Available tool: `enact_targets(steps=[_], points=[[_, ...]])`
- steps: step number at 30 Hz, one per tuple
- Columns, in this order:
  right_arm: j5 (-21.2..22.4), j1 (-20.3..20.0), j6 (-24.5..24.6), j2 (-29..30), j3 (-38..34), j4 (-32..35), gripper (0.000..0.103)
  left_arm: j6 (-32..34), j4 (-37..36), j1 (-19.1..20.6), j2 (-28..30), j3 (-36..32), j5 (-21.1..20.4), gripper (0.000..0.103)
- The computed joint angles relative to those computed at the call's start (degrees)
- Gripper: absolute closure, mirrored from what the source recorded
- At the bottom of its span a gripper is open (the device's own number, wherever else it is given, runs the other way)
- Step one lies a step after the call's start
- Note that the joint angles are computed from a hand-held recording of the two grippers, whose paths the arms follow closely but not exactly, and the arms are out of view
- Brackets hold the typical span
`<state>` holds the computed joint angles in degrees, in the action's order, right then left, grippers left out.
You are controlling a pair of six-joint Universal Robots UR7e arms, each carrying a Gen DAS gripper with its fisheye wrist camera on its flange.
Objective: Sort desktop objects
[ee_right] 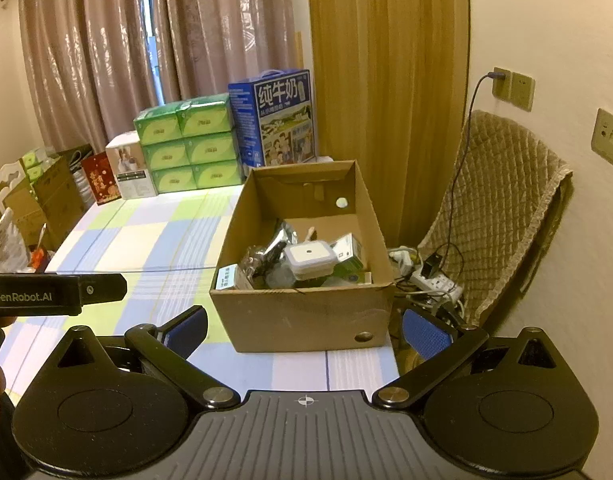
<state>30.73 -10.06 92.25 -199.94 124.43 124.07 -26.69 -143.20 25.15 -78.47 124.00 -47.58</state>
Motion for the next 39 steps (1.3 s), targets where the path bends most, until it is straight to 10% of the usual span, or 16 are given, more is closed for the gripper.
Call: enact_targets(steps=[39], points=[[0.7, 1.4, 4.3, 1.1, 0.6, -3.3, 0.002, 0.0, -0.1, -1.5, 1.7, 1.1, 0.4, 0.001]])
